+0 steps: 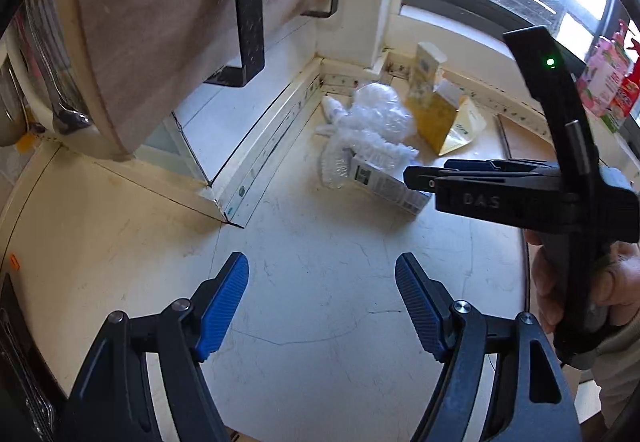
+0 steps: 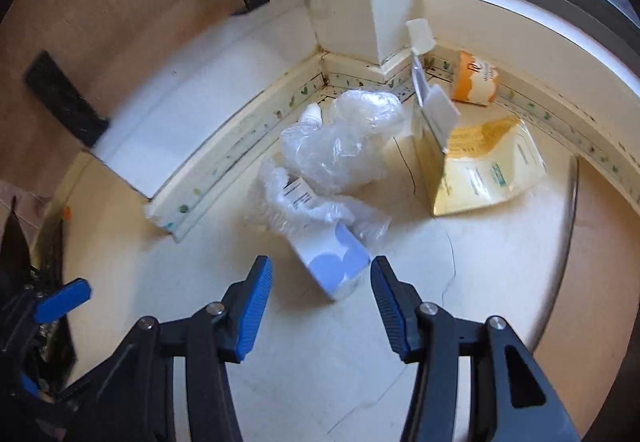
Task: Collect trash
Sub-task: 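Grasp the white box with the right tool while the left tool grasps the plastic bag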
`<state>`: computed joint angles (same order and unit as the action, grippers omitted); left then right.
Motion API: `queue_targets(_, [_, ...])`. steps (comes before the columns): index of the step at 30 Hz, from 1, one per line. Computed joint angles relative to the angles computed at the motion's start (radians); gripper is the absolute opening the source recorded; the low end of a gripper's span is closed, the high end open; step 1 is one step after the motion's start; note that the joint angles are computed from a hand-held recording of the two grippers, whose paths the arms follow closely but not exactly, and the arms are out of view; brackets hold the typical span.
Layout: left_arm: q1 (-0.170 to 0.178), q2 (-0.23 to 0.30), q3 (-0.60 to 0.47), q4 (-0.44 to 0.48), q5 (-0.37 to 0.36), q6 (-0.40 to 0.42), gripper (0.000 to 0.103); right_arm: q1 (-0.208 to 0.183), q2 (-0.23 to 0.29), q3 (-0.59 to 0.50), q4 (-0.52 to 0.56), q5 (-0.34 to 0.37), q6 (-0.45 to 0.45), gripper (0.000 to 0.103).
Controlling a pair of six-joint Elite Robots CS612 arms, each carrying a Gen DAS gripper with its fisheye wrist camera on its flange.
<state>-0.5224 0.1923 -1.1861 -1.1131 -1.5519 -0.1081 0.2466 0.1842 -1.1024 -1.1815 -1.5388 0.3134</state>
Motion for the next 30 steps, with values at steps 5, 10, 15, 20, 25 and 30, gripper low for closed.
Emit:
queue_targets(5, [0.004, -0.003, 0.028, -0.01, -0.001, -0.018, 0.074, 0.003, -0.006, 0.048, -0.03, -0.003, -0.083, 0.053])
queue_targets(10, [0.005, -0.012, 0.056, -0.015, -0.007, -0.028, 0.074, 0.009, 0.001, 0.058, -0.008, -0.011, -0.142, 0.053])
queue_targets(15, [0.012, -0.025, 0.092, -0.026, -0.051, -0.049, 0.074, -0.001, 0.021, 0.012, 0.017, 0.03, -0.151, 0.037])
queue_targets(20, [0.018, -0.04, 0.131, -0.054, -0.125, -0.078, 0.074, -0.005, 0.042, -0.048, 0.065, 0.054, -0.185, 0.037])
queue_targets(25, [0.017, -0.059, 0.19, -0.083, -0.194, -0.109, 0.074, -0.011, 0.064, -0.11, 0.1, 0.071, -0.185, 0.037])
queue_targets(30, [0.008, -0.088, 0.269, -0.1, -0.225, -0.122, 0.074, -0.015, 0.085, -0.165, 0.124, 0.089, -0.174, 0.037])
